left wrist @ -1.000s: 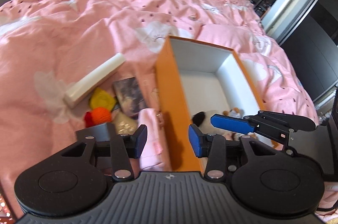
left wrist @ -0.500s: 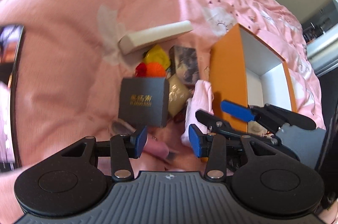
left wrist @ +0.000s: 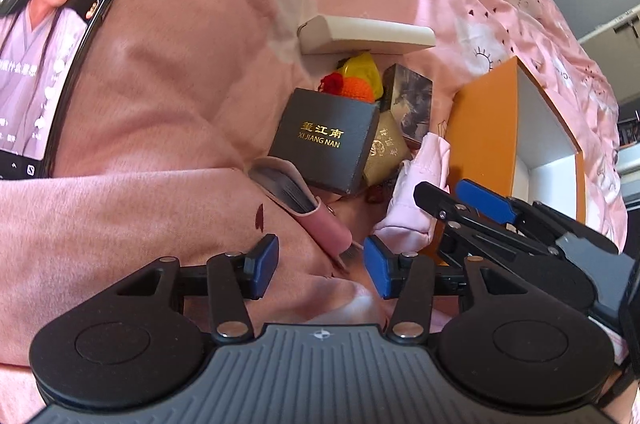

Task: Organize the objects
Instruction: 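Reach the left tool to the pink card holder and grasp it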

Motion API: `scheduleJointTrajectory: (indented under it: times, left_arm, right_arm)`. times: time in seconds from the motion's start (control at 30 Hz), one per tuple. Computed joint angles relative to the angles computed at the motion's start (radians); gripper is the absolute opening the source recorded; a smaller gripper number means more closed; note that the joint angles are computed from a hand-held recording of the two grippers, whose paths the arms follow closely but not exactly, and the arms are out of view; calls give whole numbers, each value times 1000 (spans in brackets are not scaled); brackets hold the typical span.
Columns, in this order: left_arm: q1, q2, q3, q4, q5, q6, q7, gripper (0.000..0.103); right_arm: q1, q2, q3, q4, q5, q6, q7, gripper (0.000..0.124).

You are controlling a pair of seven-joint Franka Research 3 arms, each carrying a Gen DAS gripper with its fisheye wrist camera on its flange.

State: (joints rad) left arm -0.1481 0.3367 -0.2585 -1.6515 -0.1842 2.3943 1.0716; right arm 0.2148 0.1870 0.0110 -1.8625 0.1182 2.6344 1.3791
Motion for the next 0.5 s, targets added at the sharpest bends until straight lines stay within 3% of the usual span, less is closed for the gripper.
scheduleJointTrajectory:
  times: [0.17,0.5]
  left_arm:
    - [-8,41,0,31,-10,-1,-61,57]
    - [-39,110,15,55,82,92,-200,48]
  right_arm:
    - [-3,1,3,-3,18,6,-5,40]
    - [-9,24,0,32,32,-28,-29,31]
